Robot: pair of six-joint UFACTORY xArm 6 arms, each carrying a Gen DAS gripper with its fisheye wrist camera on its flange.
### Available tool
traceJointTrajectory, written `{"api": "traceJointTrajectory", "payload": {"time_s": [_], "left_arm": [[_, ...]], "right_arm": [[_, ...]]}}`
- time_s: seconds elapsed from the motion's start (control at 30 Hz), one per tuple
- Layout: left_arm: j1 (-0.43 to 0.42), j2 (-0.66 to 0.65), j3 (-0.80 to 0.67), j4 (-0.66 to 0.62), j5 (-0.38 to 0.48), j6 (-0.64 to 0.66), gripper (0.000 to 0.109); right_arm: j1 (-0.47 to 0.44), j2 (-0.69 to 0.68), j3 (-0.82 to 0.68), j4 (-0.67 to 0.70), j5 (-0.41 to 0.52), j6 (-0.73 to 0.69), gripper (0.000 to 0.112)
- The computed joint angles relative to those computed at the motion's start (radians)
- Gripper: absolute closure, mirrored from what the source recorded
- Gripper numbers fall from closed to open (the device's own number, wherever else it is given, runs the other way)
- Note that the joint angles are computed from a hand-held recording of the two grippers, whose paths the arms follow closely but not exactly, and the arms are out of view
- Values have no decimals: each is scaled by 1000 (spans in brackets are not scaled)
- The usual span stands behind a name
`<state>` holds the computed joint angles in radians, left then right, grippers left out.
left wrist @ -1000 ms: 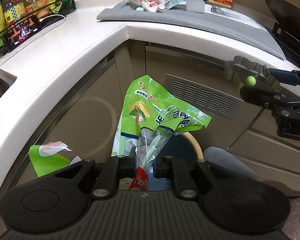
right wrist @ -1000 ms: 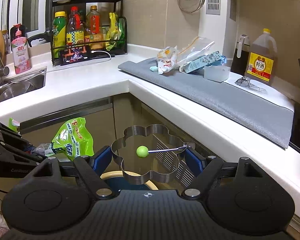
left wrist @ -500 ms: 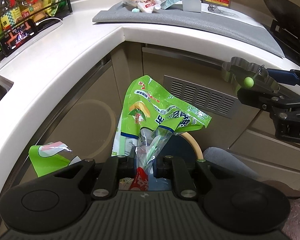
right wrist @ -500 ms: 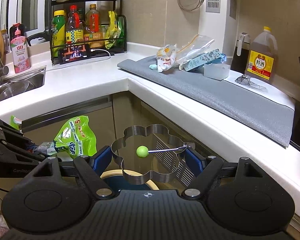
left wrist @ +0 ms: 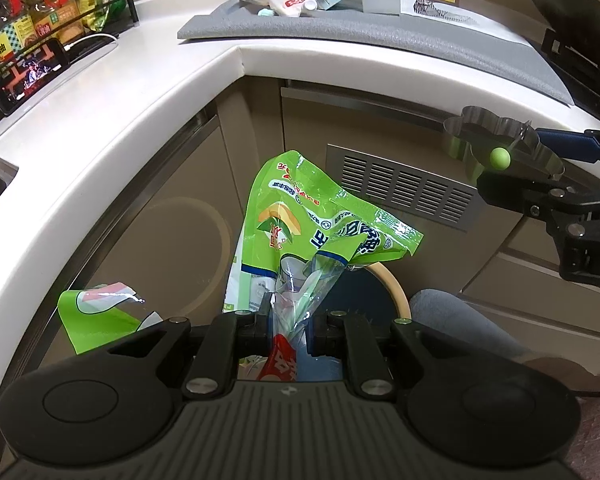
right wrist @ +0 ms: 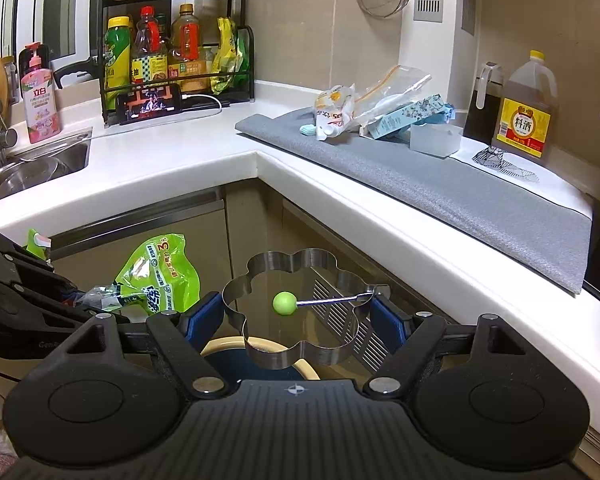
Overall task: Collect trash
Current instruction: 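Carry the green bag and the egg ring down toward the blue-lined trash bin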
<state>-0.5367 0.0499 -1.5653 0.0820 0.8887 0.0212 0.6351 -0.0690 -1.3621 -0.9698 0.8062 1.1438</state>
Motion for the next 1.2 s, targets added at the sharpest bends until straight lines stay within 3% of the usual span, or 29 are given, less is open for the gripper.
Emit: {"api": "traceJointTrajectory", "payload": {"time_s": [0.77, 1.2], "left_arm": [[5, 112, -101, -35, 53, 35, 93], [10, 271, -250, -74, 131, 59, 93]], "right_arm": [[-37, 40, -25, 76, -28, -71, 30], [-79, 98, -47, 127, -59, -102, 30]]}}
